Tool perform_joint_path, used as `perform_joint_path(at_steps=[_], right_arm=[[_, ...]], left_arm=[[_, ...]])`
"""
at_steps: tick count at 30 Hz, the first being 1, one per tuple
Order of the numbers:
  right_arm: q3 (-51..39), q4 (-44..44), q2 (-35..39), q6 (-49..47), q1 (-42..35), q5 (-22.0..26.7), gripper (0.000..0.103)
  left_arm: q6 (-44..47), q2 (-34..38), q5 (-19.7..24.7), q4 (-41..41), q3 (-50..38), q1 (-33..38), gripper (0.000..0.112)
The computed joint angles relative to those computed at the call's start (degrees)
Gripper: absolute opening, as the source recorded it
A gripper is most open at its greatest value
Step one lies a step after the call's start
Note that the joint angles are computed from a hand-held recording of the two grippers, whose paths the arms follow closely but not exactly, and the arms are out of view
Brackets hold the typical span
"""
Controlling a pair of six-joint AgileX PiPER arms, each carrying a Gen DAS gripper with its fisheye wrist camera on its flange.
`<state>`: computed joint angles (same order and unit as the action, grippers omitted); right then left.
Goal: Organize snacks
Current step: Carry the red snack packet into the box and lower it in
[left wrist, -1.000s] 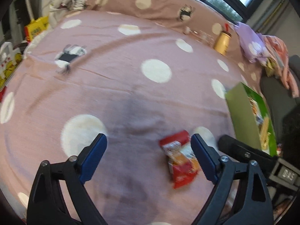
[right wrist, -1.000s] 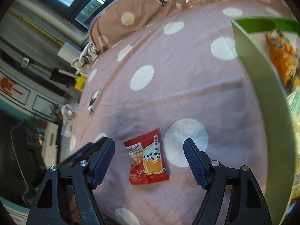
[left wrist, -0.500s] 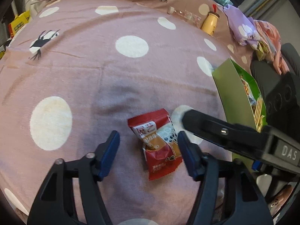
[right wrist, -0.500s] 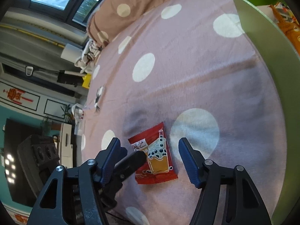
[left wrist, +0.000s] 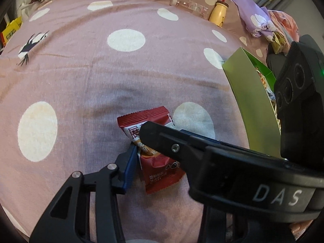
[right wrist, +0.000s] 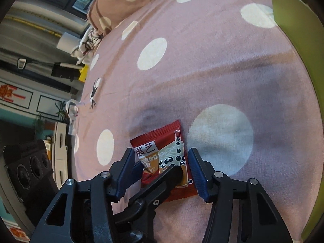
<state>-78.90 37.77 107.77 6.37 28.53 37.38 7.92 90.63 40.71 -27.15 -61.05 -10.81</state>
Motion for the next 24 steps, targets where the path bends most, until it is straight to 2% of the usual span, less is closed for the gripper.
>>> perform_joint_path(at_steps=[6, 12, 18, 24], right_arm=[[5.15, 3.72, -4.10, -2.94, 0.37, -6.29, 0.058], [8.82, 1.76, -9.20, -3.08, 2.22, -12.98, 0.058], [11.57, -7.53, -13.76, 3.50, 4.94, -19.08, 0.058], [13.95, -11.62, -16.96, 5.74, 6.76, -23.93, 0.058]], left_arm=[[0.34, -3.98, -4.92, 1.27, 2.34, -1.45, 0.040], [3.82, -8.57, -11.00, -0.75, 5.63, -2.52, 0.040], [6.37, -11.75, -16.78, -2.48, 8.25, -4.09, 0.040], [6.12, -15.70, -23.71, -1.18, 11.50, -6.22, 0.040]])
